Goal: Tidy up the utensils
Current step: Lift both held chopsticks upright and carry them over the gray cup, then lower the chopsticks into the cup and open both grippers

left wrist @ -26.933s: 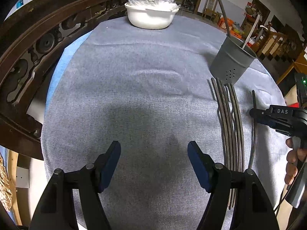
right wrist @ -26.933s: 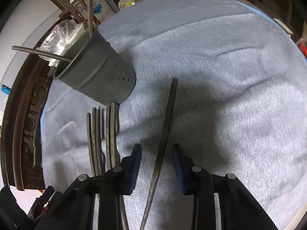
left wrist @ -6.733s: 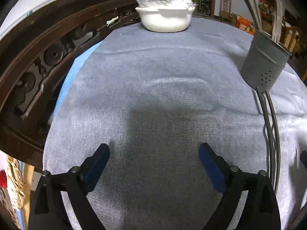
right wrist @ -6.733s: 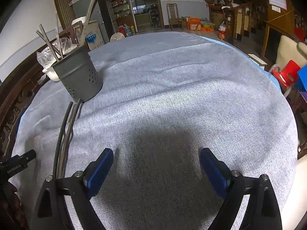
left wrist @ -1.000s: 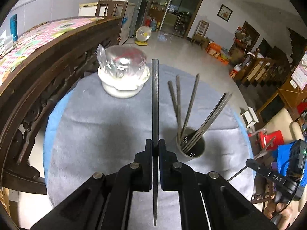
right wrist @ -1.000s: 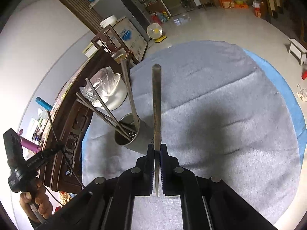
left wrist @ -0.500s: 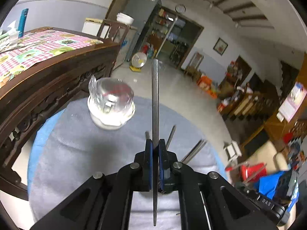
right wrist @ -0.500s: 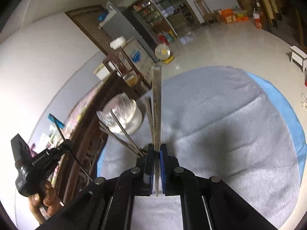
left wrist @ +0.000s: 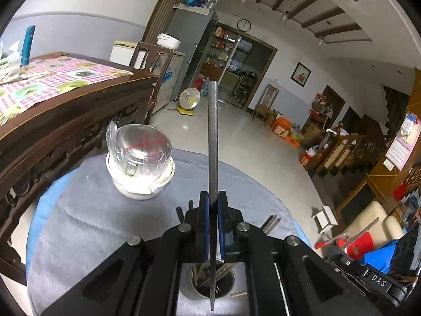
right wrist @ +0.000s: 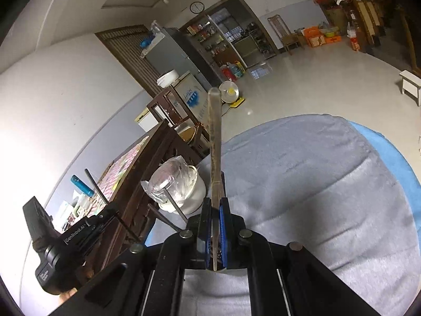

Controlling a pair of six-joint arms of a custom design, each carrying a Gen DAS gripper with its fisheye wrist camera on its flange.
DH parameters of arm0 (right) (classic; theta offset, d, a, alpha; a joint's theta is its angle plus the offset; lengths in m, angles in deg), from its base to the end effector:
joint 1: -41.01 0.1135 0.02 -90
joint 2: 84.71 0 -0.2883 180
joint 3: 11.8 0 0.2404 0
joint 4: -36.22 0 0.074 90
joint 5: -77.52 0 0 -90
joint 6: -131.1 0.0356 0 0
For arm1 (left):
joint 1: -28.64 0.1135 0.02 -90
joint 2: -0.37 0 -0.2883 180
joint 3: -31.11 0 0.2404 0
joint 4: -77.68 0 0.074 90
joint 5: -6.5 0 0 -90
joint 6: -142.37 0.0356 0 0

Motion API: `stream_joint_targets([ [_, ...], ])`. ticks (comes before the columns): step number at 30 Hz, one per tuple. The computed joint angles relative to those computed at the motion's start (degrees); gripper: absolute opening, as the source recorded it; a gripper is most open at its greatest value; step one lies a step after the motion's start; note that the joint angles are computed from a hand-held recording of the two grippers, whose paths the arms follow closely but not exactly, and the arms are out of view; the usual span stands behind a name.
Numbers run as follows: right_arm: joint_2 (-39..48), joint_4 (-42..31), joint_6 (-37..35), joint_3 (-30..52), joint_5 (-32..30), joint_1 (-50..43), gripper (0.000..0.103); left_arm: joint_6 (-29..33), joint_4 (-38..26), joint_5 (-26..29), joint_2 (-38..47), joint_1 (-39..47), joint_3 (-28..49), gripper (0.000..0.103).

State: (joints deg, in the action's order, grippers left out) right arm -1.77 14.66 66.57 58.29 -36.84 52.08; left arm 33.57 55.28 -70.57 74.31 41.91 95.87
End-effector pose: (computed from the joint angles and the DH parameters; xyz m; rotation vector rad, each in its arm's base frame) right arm 0.2982 0.0733 0.2860 0.0276 2.2281 0.8197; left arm 0.2648 0.0543 0.2953 -0.4557 2.0710 -0.2966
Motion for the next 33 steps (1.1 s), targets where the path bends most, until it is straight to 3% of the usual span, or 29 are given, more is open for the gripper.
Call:
stream_joint_targets([
  [8, 3.49, 0.75, 0.56, 1.83, 0.96, 1.54, 0.006, 0.07, 2.58, -4.38, 4.18, -3.48, 0.93, 0.006],
  [20, 4.39, -0.32, -0.35, 2.63, 0.66, 0.96, 0.006, 0.03, 3.51, -5.48, 5.99, -4.72, 1.4, 0.006],
  [33, 5.81, 1.09, -0.27, 2.34, 1.71, 2.19, 0.006, 0.3, 5.43, 2.47, 7.76, -0.64, 2.42, 0.006],
])
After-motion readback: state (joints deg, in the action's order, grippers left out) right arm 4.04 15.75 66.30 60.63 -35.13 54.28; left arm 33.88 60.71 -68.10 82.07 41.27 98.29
